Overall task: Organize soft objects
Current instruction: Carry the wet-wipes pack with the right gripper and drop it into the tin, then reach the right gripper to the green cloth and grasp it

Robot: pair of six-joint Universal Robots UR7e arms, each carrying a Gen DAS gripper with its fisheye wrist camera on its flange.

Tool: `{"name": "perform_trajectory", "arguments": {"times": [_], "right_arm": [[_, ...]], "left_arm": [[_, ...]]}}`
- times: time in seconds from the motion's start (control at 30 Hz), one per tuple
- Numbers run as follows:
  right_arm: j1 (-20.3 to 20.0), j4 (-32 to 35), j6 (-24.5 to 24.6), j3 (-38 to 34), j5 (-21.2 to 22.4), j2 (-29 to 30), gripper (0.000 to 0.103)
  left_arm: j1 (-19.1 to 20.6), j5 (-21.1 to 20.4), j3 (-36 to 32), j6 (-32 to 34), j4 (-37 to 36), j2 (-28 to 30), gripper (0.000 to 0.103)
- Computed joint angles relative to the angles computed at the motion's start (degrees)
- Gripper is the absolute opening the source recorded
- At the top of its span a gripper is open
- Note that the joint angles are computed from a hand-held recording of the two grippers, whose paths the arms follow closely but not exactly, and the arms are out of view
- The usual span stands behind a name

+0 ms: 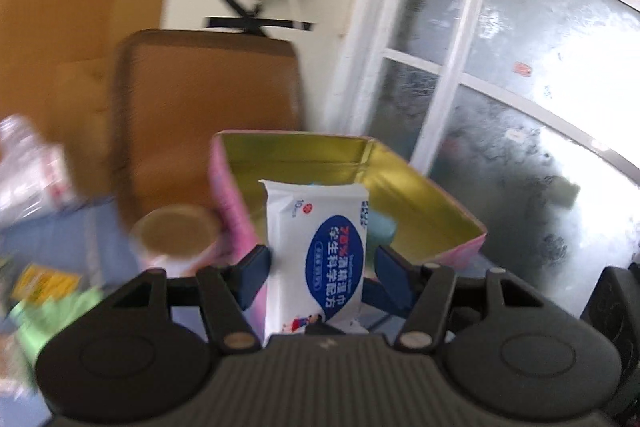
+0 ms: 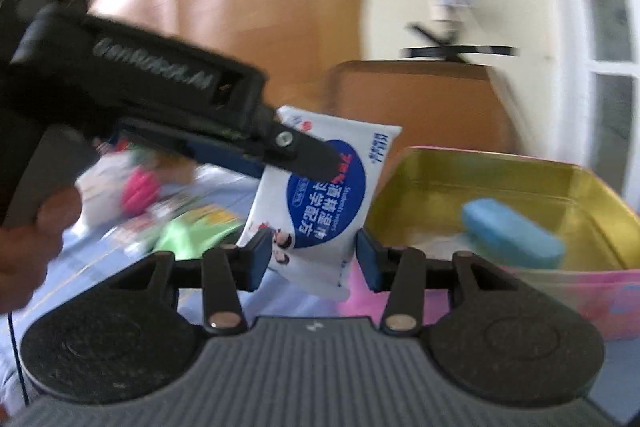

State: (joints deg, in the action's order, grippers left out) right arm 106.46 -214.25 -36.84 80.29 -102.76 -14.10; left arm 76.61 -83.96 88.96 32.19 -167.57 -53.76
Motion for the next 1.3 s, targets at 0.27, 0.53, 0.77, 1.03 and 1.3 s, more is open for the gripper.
{"name": "perform_trajectory", "arguments": {"times": [0.27, 0.53, 0.77, 1.03, 1.3], "right_arm": [[-2.15, -5.79, 0.72, -10.14, -11.89, 3.56, 0.061], [-3.23, -10.38, 7.62, -5.95, -7.74, 1.84, 0.061], [0.1, 2.8, 2.35, -6.0, 2.77, 2.35, 0.061], [3.87, 32.03, -8.46, -22.63, 3.8, 11.27, 0.061], [4.7, 45.97, -6.46, -39.48, -3.68, 20.67, 0.03]], "left_arm": [[-1.98, 3.75, -7.86, -1.9, 0.21, 9.95, 0.061], [2.54, -1.93, -1.06, -6.31, -6.35, 3.18, 0.063], [9.74, -2.9, 7.46, -9.94, -13.86, -7.51, 0.063], [17.58, 9.55, 19.07, -4.87, -23.09, -23.29, 0.063], [19.21, 19.27, 25.99, -4.73, -28.26, -32.2, 0.066]]}}
